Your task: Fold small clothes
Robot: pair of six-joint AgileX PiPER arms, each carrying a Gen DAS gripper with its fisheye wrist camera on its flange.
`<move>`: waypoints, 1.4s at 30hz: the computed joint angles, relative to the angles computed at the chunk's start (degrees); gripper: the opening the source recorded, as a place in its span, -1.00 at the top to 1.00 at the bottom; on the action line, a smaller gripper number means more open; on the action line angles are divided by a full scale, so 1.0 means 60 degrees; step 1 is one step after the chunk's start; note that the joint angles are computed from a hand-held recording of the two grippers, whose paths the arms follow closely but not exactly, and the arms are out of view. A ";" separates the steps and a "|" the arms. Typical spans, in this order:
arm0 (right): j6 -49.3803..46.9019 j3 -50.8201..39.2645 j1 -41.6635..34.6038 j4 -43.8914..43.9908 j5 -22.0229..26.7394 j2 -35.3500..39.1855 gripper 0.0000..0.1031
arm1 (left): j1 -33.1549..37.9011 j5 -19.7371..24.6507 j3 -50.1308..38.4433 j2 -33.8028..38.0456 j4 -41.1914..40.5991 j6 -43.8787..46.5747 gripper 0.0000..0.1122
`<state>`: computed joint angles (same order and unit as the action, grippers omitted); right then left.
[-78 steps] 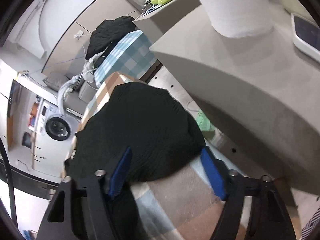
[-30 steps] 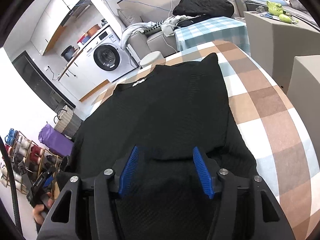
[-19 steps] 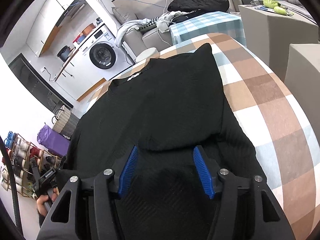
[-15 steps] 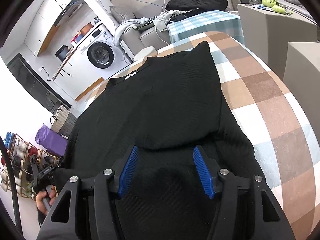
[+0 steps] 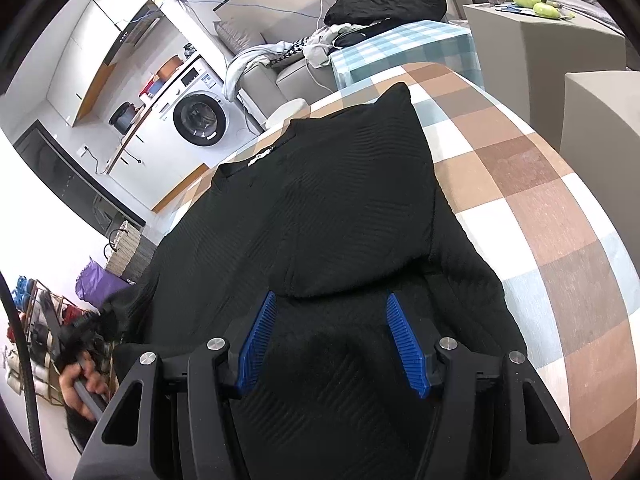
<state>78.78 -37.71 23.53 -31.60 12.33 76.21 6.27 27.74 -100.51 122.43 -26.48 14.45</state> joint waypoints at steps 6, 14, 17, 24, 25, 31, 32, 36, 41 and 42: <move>-0.0481 0.0033 0.0001 0.0351 0.0056 -0.0202 -0.15 | -0.1723 0.1418 -0.2700 0.0595 0.0548 -0.0208 0.91; -0.0975 0.0090 -0.0150 0.0800 0.0129 -0.0332 -0.15 | -0.3118 0.1359 -0.1617 0.0138 0.0378 0.0816 -0.12; -0.0731 0.0166 -0.0132 0.0566 0.0057 -0.0368 -0.15 | -0.2818 0.0750 -0.0282 -0.0490 0.0306 0.0632 -0.18; -0.1358 0.0195 -0.0164 0.1071 -0.0005 -0.0379 -0.15 | -0.1349 -0.0528 0.2756 -0.1833 -0.1248 0.2076 -0.18; -0.1408 0.0210 -0.0128 0.1052 0.0107 -0.0512 -0.15 | -0.1241 -0.0737 0.3222 -0.2162 -0.1266 0.2209 -0.18; -0.1235 0.0751 0.0234 0.0421 0.1042 -0.1849 -0.27 | -0.0811 -0.1594 0.5366 -0.3576 -0.1310 0.3144 -0.26; -0.1035 0.0977 0.0416 0.0175 0.1409 -0.2293 -0.28 | -0.0675 -0.1639 0.5766 -0.3848 -0.1645 0.3563 -0.29; -0.0605 0.1749 0.1000 -0.0030 0.2660 -0.3669 -0.30 | -0.0238 -0.1745 0.7022 -0.4584 -0.2598 0.4783 -0.39; -0.0629 0.2946 0.1676 0.0501 0.3592 -0.5388 -0.30 | 0.0479 -0.1772 0.8596 -0.5275 -0.3085 0.5815 -0.39; -0.0697 0.3148 0.1788 0.0623 0.3625 -0.5638 -0.30 | 0.0622 -0.1779 0.8837 -0.5317 -0.3096 0.5907 -0.39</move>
<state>74.60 -18.82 34.26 -27.87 34.08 42.38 10.00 17.07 -47.48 90.53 -45.05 49.89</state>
